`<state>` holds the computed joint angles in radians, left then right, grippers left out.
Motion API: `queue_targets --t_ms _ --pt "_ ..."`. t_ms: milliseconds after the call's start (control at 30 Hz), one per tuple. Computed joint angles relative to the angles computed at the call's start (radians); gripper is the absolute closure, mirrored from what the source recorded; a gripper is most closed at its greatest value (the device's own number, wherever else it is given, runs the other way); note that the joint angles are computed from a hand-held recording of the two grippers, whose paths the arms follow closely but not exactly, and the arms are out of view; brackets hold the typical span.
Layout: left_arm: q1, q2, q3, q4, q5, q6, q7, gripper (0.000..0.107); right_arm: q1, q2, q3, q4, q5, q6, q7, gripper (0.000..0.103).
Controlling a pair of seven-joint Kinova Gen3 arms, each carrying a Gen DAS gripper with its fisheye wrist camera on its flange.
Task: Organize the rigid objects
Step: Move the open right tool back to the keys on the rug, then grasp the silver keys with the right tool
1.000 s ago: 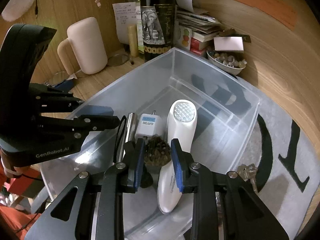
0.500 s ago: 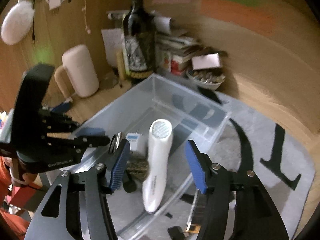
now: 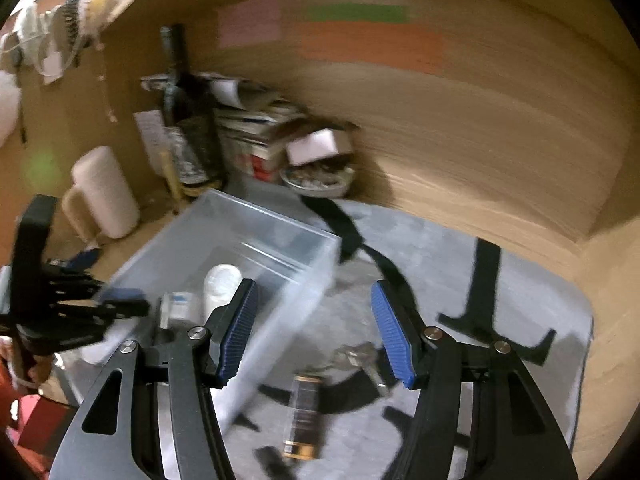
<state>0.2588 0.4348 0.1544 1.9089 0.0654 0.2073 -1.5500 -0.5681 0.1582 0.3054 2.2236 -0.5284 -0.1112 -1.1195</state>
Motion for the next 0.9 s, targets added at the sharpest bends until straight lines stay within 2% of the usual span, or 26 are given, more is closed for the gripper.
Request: queue_targets --t_ms 167,300,500,533,633,767,900 --pt "-0.003 0.000 0.002 0.001 0.000 -0.001 0.000 0.092 0.020 0.072 0.052 -0.034 0.023 0.066 -0.038 0.048" --pt "0.003 0.000 -0.003 0.001 -0.004 -0.001 0.003 0.092 0.142 0.130 -0.031 -0.062 0.074 0.113 -0.096 0.048" --pt "-0.001 -0.001 0.000 0.004 -0.004 -0.004 0.001 0.092 0.200 0.201 -0.064 -0.109 0.152 0.190 -0.157 0.048" --pt "-0.001 -0.001 0.000 0.004 -0.004 -0.004 0.001 0.092 0.197 0.213 -0.059 -0.113 0.166 0.194 -0.172 0.048" --pt "0.000 0.000 -0.001 0.002 -0.005 -0.003 0.001 0.092 0.255 0.218 -0.116 -0.119 0.193 0.182 -0.197 0.048" --pt "-0.002 0.000 0.001 0.004 -0.004 -0.005 0.001 0.092 0.285 0.225 -0.147 -0.126 0.240 0.172 -0.238 0.049" --pt "0.000 -0.001 -0.001 0.004 -0.005 -0.005 0.003 0.092 0.262 0.229 -0.129 -0.114 0.289 0.144 -0.288 0.060"
